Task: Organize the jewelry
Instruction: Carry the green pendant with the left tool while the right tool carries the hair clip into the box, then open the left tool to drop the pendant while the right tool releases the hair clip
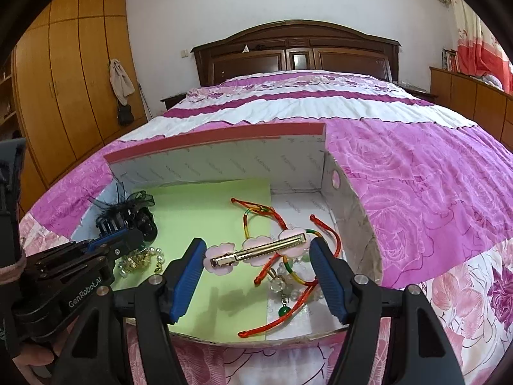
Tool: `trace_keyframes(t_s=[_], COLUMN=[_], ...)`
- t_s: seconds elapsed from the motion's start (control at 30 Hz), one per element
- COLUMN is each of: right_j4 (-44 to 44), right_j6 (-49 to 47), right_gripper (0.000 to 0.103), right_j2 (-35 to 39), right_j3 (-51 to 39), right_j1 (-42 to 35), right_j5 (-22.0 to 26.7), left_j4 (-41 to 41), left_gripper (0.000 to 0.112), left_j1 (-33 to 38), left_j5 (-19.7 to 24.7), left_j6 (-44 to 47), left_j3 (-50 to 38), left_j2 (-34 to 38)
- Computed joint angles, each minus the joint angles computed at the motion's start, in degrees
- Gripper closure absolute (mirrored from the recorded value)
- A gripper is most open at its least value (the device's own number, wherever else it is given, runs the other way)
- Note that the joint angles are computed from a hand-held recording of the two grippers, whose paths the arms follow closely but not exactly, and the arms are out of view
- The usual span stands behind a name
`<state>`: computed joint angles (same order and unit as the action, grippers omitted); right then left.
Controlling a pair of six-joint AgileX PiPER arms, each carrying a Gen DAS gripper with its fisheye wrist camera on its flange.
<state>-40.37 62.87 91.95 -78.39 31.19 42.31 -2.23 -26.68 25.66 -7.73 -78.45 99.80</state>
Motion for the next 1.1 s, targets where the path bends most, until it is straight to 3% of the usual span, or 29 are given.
trace_keyframes(t_s=[0.13,0.2,0.27,0.57,0.73,1.1], right_j4=[-1.1,-1.0,-1.1,-3.7,-11.1,-15.0], right_j6=[0.4,0.5,0.7,4.7,11.0,18.8], right_gripper=[0.034,0.033,0.031,0.027,0.023,0.017], right_j2=[0.5,0.3,0.1,-3.6,-6.2,-12.5], right_j3=[-0.3,-0.1,0.1,3.5,5.1,8.8], right_j1=[0.7,0.4,0.3,1.2,4.9,11.0], right_j5=[1.2,0.9,0.4,-2.2,0.2,5.5], left_j4=[-2.0,-2.0,-3.5,-3.6,-3.2,7.1], left_gripper=[0.107,0.100,0.085,0.080,0.079,0.071], left_j1=[0.4,0.6,0.9,0.7,1.0,-1.3], left_j5=[-0.2,-0.3,-0.1,-1.4,-1.3,-3.6], left_j6=[1.1,0.7,1.3,1.5,1.5,-7.1], left_j3=[0.4,0.6,0.8,3.6,5.0,12.6], left_j2=[-0.1,-0.1,-0.3,-3.6,-5.9,-14.2])
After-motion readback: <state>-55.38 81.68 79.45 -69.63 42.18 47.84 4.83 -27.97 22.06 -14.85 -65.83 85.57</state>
